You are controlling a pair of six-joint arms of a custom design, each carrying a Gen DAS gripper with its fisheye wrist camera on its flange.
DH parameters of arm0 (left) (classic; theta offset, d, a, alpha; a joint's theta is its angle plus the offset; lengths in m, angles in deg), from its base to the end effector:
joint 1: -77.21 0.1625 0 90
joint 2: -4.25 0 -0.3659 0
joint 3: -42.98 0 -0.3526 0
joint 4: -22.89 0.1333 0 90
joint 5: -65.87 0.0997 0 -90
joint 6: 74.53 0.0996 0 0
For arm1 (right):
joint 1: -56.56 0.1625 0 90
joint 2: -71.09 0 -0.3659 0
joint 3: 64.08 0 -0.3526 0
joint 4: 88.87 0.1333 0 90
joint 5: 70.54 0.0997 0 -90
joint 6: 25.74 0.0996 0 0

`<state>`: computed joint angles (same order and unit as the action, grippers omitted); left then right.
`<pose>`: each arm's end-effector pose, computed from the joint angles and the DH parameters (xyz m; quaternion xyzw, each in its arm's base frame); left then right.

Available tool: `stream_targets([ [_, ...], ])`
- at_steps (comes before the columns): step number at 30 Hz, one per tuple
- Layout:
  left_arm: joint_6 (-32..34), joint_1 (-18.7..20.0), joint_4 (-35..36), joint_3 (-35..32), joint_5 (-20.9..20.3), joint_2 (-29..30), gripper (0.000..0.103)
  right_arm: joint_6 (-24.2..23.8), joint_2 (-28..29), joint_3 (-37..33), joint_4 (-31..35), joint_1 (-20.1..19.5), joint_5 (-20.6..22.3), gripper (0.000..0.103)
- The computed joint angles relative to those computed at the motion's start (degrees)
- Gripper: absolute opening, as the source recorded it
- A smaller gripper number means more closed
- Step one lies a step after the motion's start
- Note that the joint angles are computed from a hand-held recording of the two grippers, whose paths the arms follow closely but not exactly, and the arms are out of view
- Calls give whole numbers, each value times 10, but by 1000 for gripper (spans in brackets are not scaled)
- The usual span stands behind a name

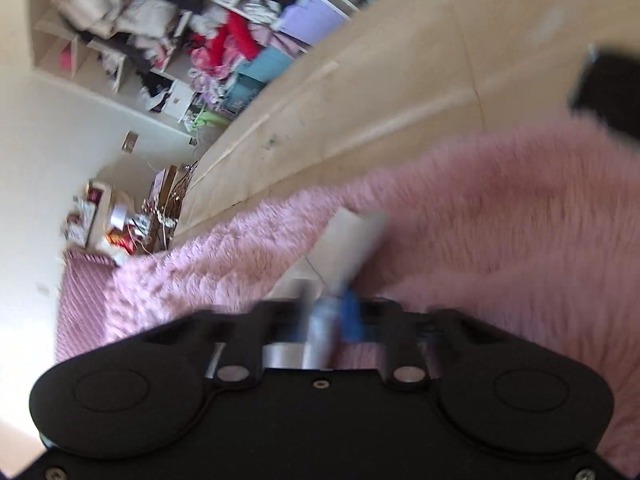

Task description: Fold small clothes

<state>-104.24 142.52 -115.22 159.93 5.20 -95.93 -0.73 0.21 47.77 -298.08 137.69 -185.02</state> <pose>-0.0030 -0.4424 0.3986 -0.1091 0.9276 -0.3438 0.0974 0.0146 -0.5034 0.3562 -0.3489 -0.6863 0.6336 0.0763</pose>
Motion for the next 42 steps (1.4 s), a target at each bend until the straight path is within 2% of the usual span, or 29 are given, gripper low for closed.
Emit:
stream_targets([
  [2,5,0,3,0,-6,-4,88,-25,-5,-1,-11,17,8,11],
  [4,15,1,0,3,-14,-11,88,-54,-9,-2,-16,42,38,11],
  [8,22,5,-12,10,-32,-27,88,-101,8,-24,8,121,92,11],
  [13,29,4,-17,24,-46,-56,88,-143,113,-99,69,234,194,11],
  [16,26,1,-15,34,-48,-77,90,-139,203,-155,118,278,259,11],
  [18,18,2,-8,37,-48,-88,90,-135,266,-195,158,296,290,15],
  [19,17,3,-7,39,-48,-92,90,-132,296,-216,186,306,288,17],
  [20,15,3,-8,40,-46,-94,90,-127,317,-227,205,312,283,30],
  [21,14,4,-9,39,-46,-95,90,-127,337,-242,239,319,276,48],
  [22,14,4,-11,38,-46,-94,90,-131,350,-248,256,325,257,49],
  [23,15,4,-16,37,-46,-93,90,-134,356,-239,249,328,242,49],
  [27,20,28,-81,20,-69,-60,90,-128,319,-159,220,313,243,49],
  [31,-5,56,-176,8,-108,-6,90,-158,257,-92,197,286,183,49],
  [34,-40,75,-238,-1,-135,41,86,-131,224,-70,192,251,163,50],
  [36,-63,82,-260,-9,-136,71,74,-116,203,-50,179,228,164,50],
  [38,-75,84,-256,-21,-115,97,64,-121,191,-37,159,214,163,50],
  [42,-105,101,-283,-39,-122,140,58,-113,175,-19,145,192,180,50],
])
